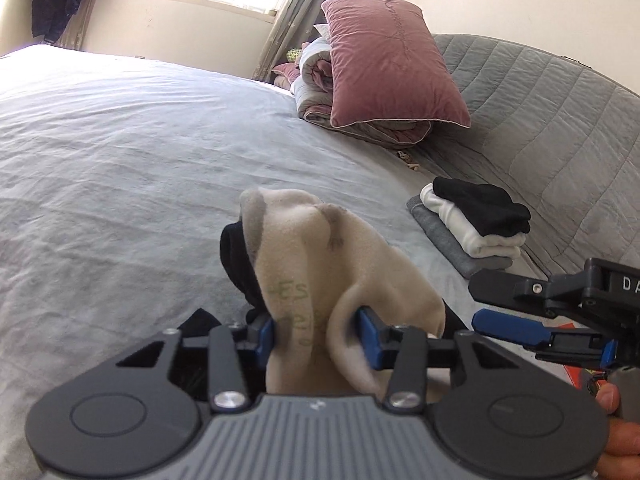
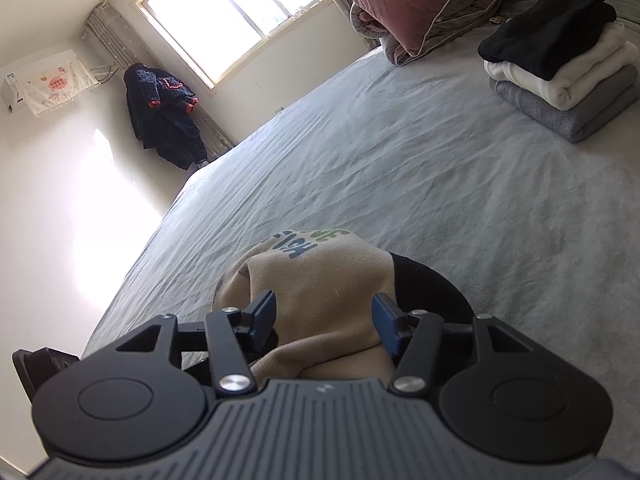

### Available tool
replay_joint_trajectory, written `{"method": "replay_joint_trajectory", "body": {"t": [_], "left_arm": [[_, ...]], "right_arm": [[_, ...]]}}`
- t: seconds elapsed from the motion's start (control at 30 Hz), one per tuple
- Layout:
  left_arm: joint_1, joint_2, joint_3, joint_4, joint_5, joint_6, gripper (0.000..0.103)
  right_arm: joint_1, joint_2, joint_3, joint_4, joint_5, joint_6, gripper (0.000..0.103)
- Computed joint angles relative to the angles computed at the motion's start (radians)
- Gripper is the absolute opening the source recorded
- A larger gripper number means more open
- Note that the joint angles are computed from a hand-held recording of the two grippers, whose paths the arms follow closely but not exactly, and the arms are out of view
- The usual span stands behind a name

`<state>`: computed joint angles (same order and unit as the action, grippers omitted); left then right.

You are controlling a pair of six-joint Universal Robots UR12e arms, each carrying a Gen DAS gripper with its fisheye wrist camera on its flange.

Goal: Fold clothes

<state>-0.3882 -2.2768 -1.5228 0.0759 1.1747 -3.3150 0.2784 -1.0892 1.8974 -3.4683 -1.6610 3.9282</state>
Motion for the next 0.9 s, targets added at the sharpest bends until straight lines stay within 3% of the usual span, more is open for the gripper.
{"method": "replay_joint_trajectory", "body": {"t": [0.17, 0.57, 0.9], "left_arm": [[-0.019, 0.004, -0.006, 0.043, -0.016, 0.09, 0.019], [-0.063, 0.04, -0.074, 0.044, -0.111, 0.285, 0.018], [-0.09, 0.049, -0.093, -0.002, -0.164, 0.35, 0.017]], "right_arm": [[-0.003, -0.01, 0.015, -0.017, -0.007, 0.01, 0.058], [-0.006, -0.044, 0.071, -0.051, -0.039, -0.007, 0.058], [-0.007, -0.064, 0.108, -0.027, -0.077, -0.047, 0.058]]}}
